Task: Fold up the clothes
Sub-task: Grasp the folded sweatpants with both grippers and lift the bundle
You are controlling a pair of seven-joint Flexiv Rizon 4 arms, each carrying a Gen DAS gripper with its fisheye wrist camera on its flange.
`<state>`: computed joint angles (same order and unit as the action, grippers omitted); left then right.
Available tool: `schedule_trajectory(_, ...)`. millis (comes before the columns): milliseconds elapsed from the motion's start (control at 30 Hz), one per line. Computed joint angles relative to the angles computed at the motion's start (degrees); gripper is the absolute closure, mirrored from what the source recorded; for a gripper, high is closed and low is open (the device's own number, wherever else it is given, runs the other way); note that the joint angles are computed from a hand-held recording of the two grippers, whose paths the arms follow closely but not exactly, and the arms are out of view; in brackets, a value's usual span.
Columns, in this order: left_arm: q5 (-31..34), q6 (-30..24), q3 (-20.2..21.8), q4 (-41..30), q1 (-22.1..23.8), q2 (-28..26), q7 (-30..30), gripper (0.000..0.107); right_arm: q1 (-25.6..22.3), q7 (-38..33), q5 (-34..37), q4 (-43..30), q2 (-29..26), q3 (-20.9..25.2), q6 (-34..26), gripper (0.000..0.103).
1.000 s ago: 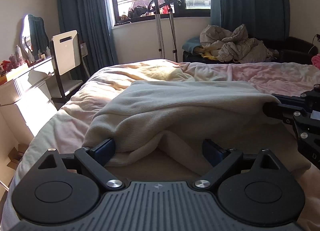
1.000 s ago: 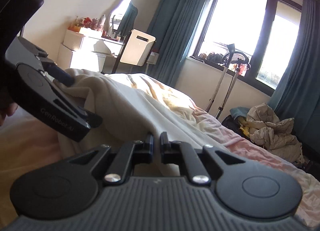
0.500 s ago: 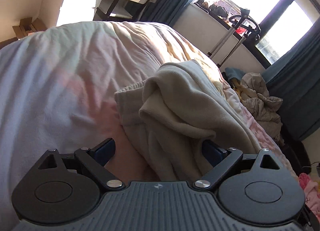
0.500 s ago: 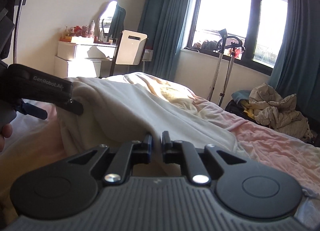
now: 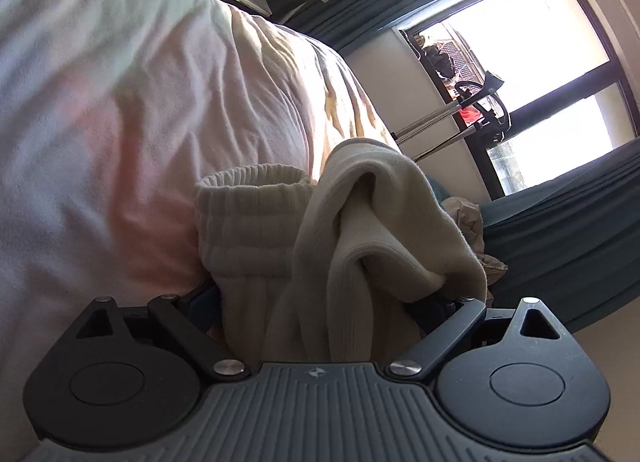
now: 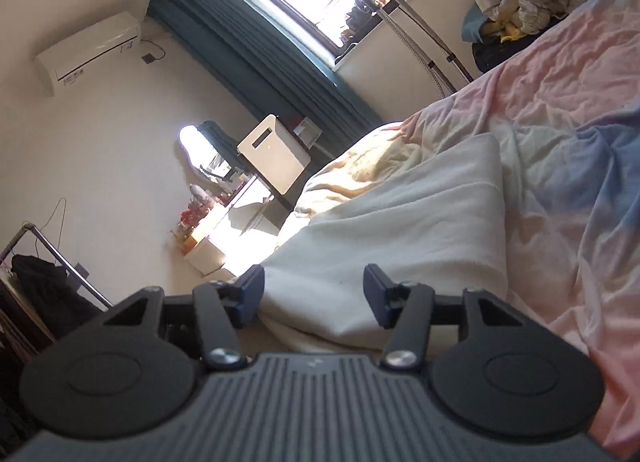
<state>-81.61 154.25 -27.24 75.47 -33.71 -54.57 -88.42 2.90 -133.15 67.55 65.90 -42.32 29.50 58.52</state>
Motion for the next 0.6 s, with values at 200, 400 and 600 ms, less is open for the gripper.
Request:
schedule_trajectory(200,9.0,-4.0,3.8,9.5,0.7,2.5,-17.6,0.02,6.2,24.2,-10.1,-5.3,-5.3,-8.1,4.9,0.029)
schedule_trajectory(400,10.9,-3.7,6.1,9.1,-0.4,1.3,-20.5,0.023,4.8,25.3,-14.3,-11.4,-11.5,-3.3,-1.7,0.029)
schedule_trajectory(600,18.4,-2.6,8.4,8.0,-0.1,-0.5,-22.2,0.024,3.5,21.2,-14.1,-15.1,-14.7,0.8,-2.4,0.062)
